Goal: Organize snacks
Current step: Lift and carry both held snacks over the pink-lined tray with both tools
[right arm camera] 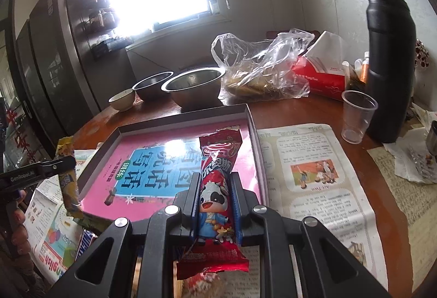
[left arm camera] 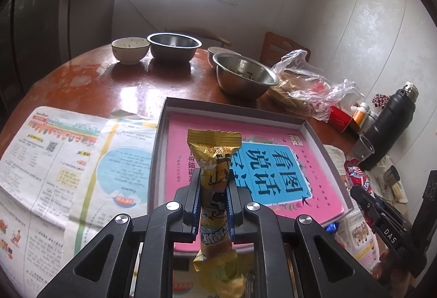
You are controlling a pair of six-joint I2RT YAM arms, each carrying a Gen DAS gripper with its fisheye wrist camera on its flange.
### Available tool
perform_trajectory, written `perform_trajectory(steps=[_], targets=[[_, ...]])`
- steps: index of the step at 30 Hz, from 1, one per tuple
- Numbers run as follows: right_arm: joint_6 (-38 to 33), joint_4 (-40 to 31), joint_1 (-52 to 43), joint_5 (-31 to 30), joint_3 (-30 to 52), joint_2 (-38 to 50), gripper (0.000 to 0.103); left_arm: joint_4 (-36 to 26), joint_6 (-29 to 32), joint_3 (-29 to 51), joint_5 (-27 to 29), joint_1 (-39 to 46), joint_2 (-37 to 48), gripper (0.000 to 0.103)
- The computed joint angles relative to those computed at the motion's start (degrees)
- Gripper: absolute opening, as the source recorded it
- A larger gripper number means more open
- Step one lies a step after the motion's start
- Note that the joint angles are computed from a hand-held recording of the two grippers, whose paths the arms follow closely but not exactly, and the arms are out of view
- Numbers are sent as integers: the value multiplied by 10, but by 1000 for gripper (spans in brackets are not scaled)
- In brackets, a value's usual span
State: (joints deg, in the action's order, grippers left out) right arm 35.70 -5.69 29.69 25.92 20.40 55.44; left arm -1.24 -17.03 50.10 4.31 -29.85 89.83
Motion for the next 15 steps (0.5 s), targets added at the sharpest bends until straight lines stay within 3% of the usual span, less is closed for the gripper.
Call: perform_trajectory(steps=[15], targets=[[-20, 70, -62, -72, 51, 145, 20, 10, -6, 63, 6, 6, 89, 15]])
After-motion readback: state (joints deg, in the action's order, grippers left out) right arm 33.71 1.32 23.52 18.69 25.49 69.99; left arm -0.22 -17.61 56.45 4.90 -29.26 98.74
